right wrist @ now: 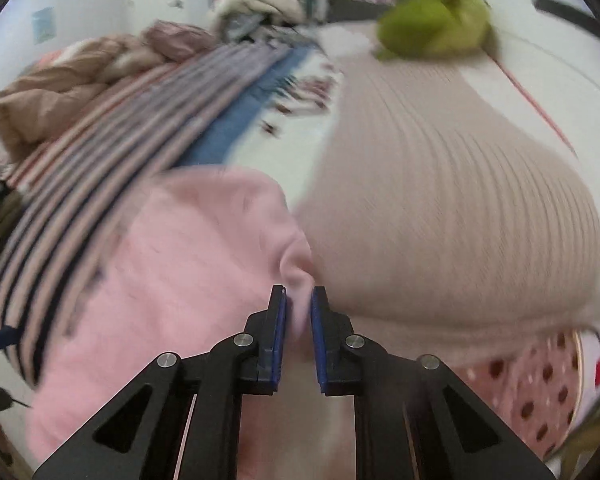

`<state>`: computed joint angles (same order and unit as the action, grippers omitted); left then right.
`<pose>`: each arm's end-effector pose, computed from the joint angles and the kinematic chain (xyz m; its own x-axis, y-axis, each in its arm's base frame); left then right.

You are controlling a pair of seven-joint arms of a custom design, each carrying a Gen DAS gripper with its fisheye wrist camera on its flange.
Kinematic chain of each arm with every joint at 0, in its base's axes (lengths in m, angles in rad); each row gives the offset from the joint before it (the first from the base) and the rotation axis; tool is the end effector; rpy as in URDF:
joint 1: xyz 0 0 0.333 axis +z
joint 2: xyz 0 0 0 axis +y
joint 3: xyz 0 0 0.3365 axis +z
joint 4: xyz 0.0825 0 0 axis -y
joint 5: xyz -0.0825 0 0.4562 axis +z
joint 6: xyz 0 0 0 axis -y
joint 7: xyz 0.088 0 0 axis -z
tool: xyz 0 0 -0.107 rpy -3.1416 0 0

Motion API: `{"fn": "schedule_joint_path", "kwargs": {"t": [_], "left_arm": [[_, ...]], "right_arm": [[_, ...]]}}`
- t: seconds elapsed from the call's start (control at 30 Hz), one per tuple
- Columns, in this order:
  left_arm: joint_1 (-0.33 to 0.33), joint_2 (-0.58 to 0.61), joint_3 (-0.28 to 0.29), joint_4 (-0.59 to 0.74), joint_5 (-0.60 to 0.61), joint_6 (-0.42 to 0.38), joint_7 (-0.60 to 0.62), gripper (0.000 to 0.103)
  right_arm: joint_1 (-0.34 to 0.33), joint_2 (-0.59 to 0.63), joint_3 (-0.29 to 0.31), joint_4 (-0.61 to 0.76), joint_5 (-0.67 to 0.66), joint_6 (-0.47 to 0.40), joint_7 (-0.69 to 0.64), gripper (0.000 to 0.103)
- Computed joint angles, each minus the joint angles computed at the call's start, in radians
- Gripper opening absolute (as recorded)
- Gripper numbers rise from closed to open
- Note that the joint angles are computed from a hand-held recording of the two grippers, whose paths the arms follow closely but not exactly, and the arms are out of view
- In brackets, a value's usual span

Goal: Fold small clothes

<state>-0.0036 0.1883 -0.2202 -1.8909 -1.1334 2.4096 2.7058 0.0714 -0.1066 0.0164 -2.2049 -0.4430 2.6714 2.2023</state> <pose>0.6847 -0.1546 0.4318 -0.6410 -0.6493 0.4093 -0.6753 0.2237 -0.7028 0.6089 0.0667 0.4733 -0.2115 -0.9771 0.0244 -0.7873 0.1555 -0.5967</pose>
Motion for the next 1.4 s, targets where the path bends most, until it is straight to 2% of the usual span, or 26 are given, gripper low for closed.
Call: {"fn": "schedule_joint_path", "kwargs": {"t": [0.07, 0.1, 0.13, 0.2, 0.27, 0.37, 0.47, 0.53, 0.63, 0.7, 0.73, 0.77, 0.83, 0.9, 0.93, 1.0, 1.03, 1.1, 1.13, 1.17, 1.2, 1.23, 1.27, 1.37, 1.4], "left_arm": [[-0.001, -0.001, -0.003, -0.002, 0.001, -0.024, 0.001, 0.08], [-0.001, 0.001, -0.004, 0.0, 0.0, -0.038, -0.006, 0.081], [-0.001, 0.009, -0.006, 0.008, -0.004, -0.058, -0.015, 0.082], [-0.003, 0.016, -0.007, 0.016, 0.0, -0.078, -0.032, 0.083], [-0.007, 0.019, -0.009, 0.014, 0.015, -0.089, -0.047, 0.083], [-0.017, 0.006, -0.008, -0.007, 0.076, -0.105, -0.054, 0.083], [-0.032, -0.002, -0.002, -0.032, 0.152, -0.076, -0.065, 0.083], [-0.03, -0.002, -0.001, -0.035, 0.163, -0.087, -0.081, 0.083], [-0.021, -0.031, -0.001, -0.05, 0.151, -0.111, -0.047, 0.083], [-0.009, -0.047, 0.005, -0.046, 0.11, -0.161, -0.007, 0.083], [-0.002, -0.055, 0.011, -0.04, 0.078, -0.19, 0.008, 0.083], [0.0, -0.051, 0.017, -0.027, 0.058, -0.202, 0.008, 0.084], [0.0, -0.04, 0.024, 0.0, 0.038, -0.206, -0.015, 0.085], [-0.006, -0.004, 0.024, 0.045, 0.058, -0.202, -0.065, 0.085], [-0.006, 0.014, 0.022, 0.062, 0.071, -0.214, -0.086, 0.085], [-0.011, 0.072, 0.016, 0.115, 0.123, -0.234, -0.163, 0.085], [-0.012, 0.093, 0.01, 0.132, 0.144, -0.232, -0.192, 0.085], [-0.008, 0.141, -0.003, 0.172, 0.179, -0.241, -0.248, 0.085], [0.005, 0.165, -0.016, 0.188, 0.166, -0.273, -0.261, 0.082], [0.017, 0.178, -0.028, 0.196, 0.151, -0.295, -0.267, 0.071], [0.026, 0.184, -0.037, 0.196, 0.138, -0.303, -0.268, 0.066], [0.029, 0.182, -0.044, 0.187, 0.131, -0.292, -0.264, 0.059], [0.031, 0.175, -0.047, 0.179, 0.128, -0.277, -0.258, 0.051], [0.03, 0.159, -0.05, 0.168, 0.136, -0.252, -0.258, 0.04], [0.031, 0.15, -0.049, 0.161, 0.136, -0.243, -0.254, 0.039]], "right_arm": [[0.019, -0.069, -0.027, -0.092, 0.124, 0.109, -0.086, 0.01], [0.054, -0.098, -0.055, -0.131, 0.245, 0.158, -0.187, 0.01], [0.116, -0.134, -0.098, -0.173, 0.399, 0.195, -0.318, 0.015], [0.225, -0.19, -0.168, -0.229, 0.604, 0.205, -0.509, 0.025], [0.28, -0.22, -0.196, -0.258, 0.707, 0.161, -0.625, 0.036], [0.263, -0.239, -0.157, -0.301, 0.736, 0.106, -0.666, 0.037], [0.194, -0.235, -0.088, -0.338, 0.702, 0.091, -0.638, 0.041], [0.157, -0.235, -0.053, -0.358, 0.667, 0.091, -0.604, 0.041], [0.185, -0.263, -0.077, -0.375, 0.738, 0.122, -0.632, 0.041], [0.179, -0.29, -0.076, -0.382, 0.745, 0.151, -0.637, 0.042], [0.17, -0.305, -0.072, -0.384, 0.741, 0.172, -0.629, 0.046], [0.175, -0.313, -0.081, -0.382, 0.75, 0.188, -0.634, 0.055], [0.209, -0.304, -0.123, -0.356, 0.801, 0.224, -0.66, 0.067], [0.248, -0.281, -0.169, -0.322, 0.863, 0.242, -0.695, 0.068], [0.292, -0.255, -0.215, -0.29, 0.926, 0.241, -0.74, 0.069], [0.389, -0.183, -0.324, -0.2, 1.12, 0.199, -0.873, 0.074], [0.413, -0.138, -0.366, -0.149, 1.208, 0.143, -0.924, 0.077], [0.401, -0.029, -0.383, -0.05, 1.279, 0.049, -0.927, 0.077], [0.389, 0.013, -0.383, -0.016, 1.303, 0.009, -0.928, 0.077], [0.378, 0.049, -0.381, 0.011, 1.343, -0.025, -0.945, 0.076], [0.366, 0.083, -0.377, 0.038, 1.398, -0.056, -0.975, 0.075], [0.354, 0.115, -0.37, 0.064, 1.459, -0.088, -1.018, 0.064], [0.339, 0.129, -0.359, 0.076, 1.484, -0.101, -1.043, 0.045], [0.318, 0.151, -0.309, 0.092, 1.5, -0.055, -1.072, 0.028], [0.312, 0.147, -0.292, 0.089, 1.493, -0.032, -1.072, 0.027]]}}
